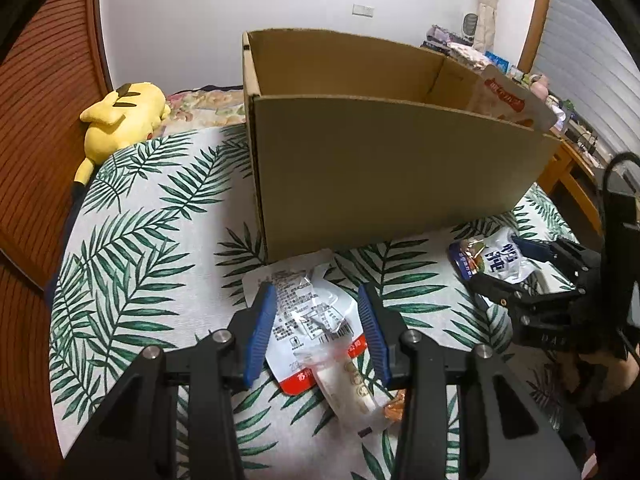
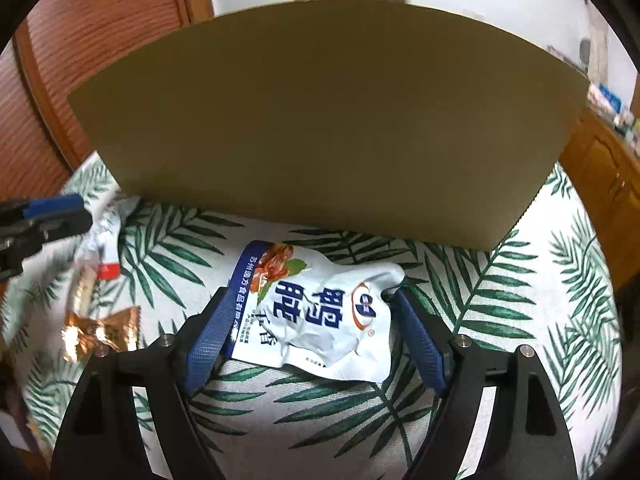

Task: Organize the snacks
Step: 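Lower the right tool onto the blue-white duck packet while the left tool lowers onto the white red-striped packet, then close the right tool on the duck packet while the left tool grips the red-striped packet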

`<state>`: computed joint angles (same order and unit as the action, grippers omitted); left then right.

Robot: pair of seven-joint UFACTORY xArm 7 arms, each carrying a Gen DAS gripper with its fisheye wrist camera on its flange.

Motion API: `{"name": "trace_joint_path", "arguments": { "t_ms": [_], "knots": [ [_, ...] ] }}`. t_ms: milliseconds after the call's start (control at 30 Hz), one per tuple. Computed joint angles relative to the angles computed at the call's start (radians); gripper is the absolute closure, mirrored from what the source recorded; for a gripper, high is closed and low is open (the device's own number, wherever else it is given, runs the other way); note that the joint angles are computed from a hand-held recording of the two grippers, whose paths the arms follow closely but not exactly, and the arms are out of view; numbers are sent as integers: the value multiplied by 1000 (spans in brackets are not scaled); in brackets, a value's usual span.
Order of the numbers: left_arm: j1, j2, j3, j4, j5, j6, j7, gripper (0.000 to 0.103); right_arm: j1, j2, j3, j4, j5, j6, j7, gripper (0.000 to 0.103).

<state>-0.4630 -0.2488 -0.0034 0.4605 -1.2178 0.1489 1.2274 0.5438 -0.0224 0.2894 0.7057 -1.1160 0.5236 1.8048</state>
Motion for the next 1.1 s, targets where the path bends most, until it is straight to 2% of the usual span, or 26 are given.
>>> {"name": "trace_joint_path", "arguments": {
  "t_ms": [200,300,467,567,633,700,800,900,1100],
  "knots": [
    [2,60,-18,34,-23,-26,-4,60,24,33,5,35,14,56,-6,20],
    [20,97,-44,48,4,-42,-45,57,32,33,0,35,9,63,7,23],
    [12,129,-70,75,-139,-94,66,54,35,29,-3,29,9,62,9,23],
    [22,146,-94,86,-196,-126,112,46,36,30,-4,31,8,62,9,23],
    [33,156,-107,89,-202,-140,106,39,37,32,-4,32,8,63,9,23],
    [59,166,-115,81,-121,-121,15,35,37,31,-5,32,8,62,9,23],
    [68,166,-103,87,-174,-86,56,34,37,32,-5,33,8,62,9,22],
    [79,166,-116,83,-141,-89,21,34,37,31,-5,32,8,62,8,22],
    [84,167,-119,65,34,-105,-176,32,36,30,-6,31,8,61,8,22]
  ]
}}
